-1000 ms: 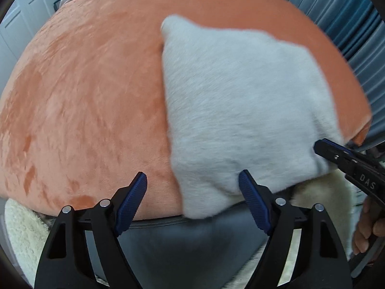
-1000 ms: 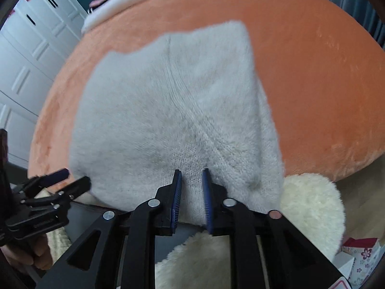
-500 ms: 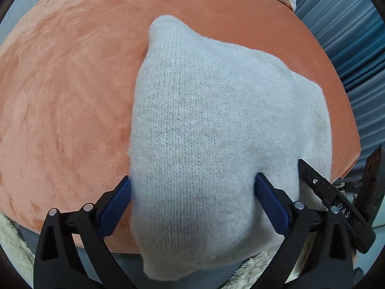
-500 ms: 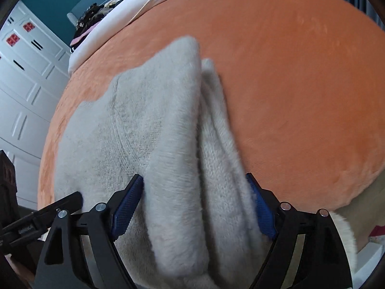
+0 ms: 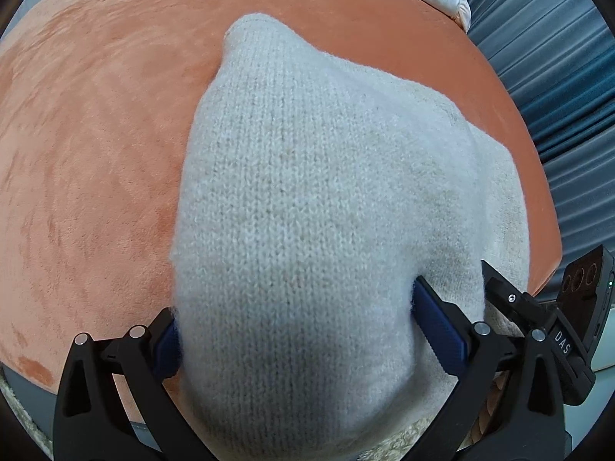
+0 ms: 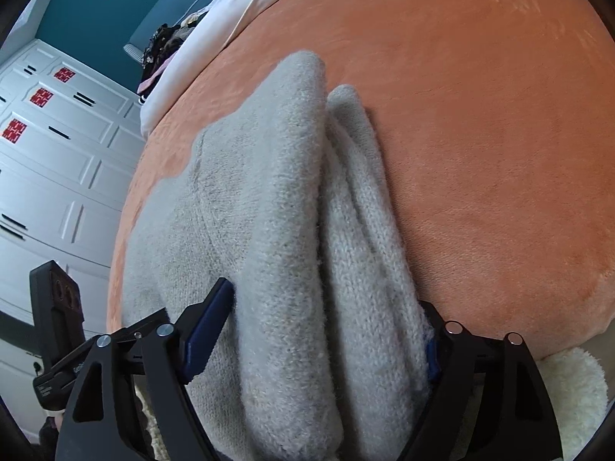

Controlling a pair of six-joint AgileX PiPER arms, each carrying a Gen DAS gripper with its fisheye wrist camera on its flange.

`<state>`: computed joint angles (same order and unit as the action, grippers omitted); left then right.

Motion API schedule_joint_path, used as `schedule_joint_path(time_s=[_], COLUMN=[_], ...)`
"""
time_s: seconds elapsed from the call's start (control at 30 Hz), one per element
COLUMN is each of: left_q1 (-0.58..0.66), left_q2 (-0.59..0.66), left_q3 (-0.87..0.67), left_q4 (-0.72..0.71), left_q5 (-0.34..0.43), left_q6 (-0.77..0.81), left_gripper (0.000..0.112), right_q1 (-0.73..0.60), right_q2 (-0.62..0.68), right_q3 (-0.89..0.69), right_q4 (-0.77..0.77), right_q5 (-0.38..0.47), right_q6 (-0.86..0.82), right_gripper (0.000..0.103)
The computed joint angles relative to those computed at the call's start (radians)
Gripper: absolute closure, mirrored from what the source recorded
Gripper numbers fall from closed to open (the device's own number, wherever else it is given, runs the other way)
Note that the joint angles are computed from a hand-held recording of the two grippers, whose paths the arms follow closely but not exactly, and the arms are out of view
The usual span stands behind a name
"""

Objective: Fold small clothes

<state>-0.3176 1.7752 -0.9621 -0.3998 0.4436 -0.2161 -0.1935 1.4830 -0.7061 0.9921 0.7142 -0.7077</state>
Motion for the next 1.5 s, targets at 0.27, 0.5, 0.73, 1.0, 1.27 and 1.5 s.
schedule_joint_path(time_s=[0.27, 0.5, 0.73, 1.0, 1.27, 1.5], left_q1=[-0.04, -0.011, 0.123, 0.074, 0.071, 0.214], left_q2=[-0.01, -0.072, 0.001, -0.042, -0.314, -0.523], left_q3=[-0.075, -0.104, -0.003, -0.026, -0.123, -0.38], left_q4=[0.134, 0.027, -0.386, -0.356, -0.286, -0.401], left_q5=[0.094, 0.197, 0.143, 0.133, 0.236, 0.401], left_q6=[-0.135, -0.019, 0.287, 0.313, 0.323, 0.491], left_gripper=[0.026, 0.05, 0.02, 0.056, 0.061, 0.061], right_q1=[-0.067, -0.158, -0.178, -0.137, -0.235, -0.317], right_q2=[0.006, -0.114, -0.054, -0.123, -0.497, -0.626], right_q3=[0.022, 0.116, 0.089, 0.097, 0.023, -0.368], right_q4=[0.123, 0.241, 0.165, 0.144, 0.12, 0.249], right_q5=[0.057, 0.119, 0.146, 0.106, 0.281, 0.432], right_q6=[-0.137, -0.271, -0.156, -0.11, 0.085, 0.175], right_gripper=[0.057, 0.066, 0.055, 0.066, 0.067, 0.067])
